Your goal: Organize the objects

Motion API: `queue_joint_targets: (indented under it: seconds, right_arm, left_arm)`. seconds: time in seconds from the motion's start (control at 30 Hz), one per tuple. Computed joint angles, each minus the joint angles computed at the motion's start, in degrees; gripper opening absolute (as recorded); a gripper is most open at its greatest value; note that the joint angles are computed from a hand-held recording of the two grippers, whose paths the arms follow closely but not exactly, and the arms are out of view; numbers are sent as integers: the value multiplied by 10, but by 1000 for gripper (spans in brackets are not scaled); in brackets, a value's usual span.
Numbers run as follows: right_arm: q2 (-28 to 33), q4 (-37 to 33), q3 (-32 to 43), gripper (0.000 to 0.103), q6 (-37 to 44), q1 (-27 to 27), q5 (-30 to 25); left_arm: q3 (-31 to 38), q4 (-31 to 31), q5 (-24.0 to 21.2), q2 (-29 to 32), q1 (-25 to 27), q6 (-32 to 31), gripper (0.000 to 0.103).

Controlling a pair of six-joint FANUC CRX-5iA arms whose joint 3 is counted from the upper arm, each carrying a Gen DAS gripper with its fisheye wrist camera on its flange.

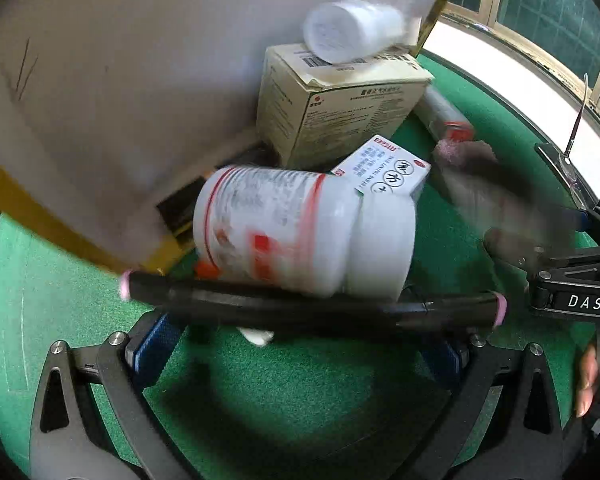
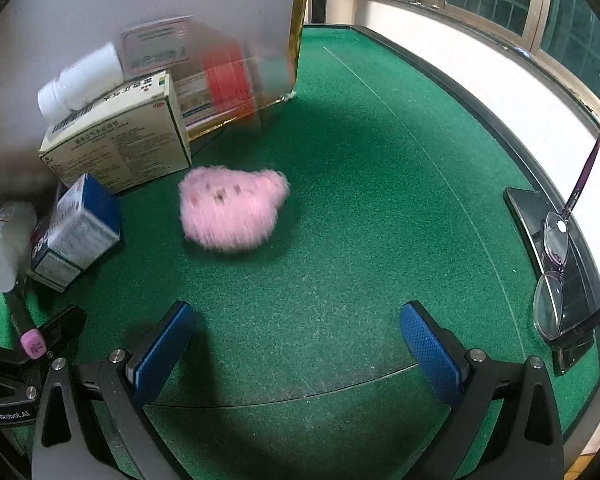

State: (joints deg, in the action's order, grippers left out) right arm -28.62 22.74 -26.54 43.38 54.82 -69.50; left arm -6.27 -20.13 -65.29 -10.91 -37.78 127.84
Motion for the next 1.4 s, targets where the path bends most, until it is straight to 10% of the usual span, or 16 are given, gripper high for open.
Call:
queue_joint_targets:
  seconds: [1.4]
  right_arm:
    - [3, -3, 3, 103, 6, -7, 3]
  left_arm:
    - [-2, 3, 1, -2, 2, -5, 103]
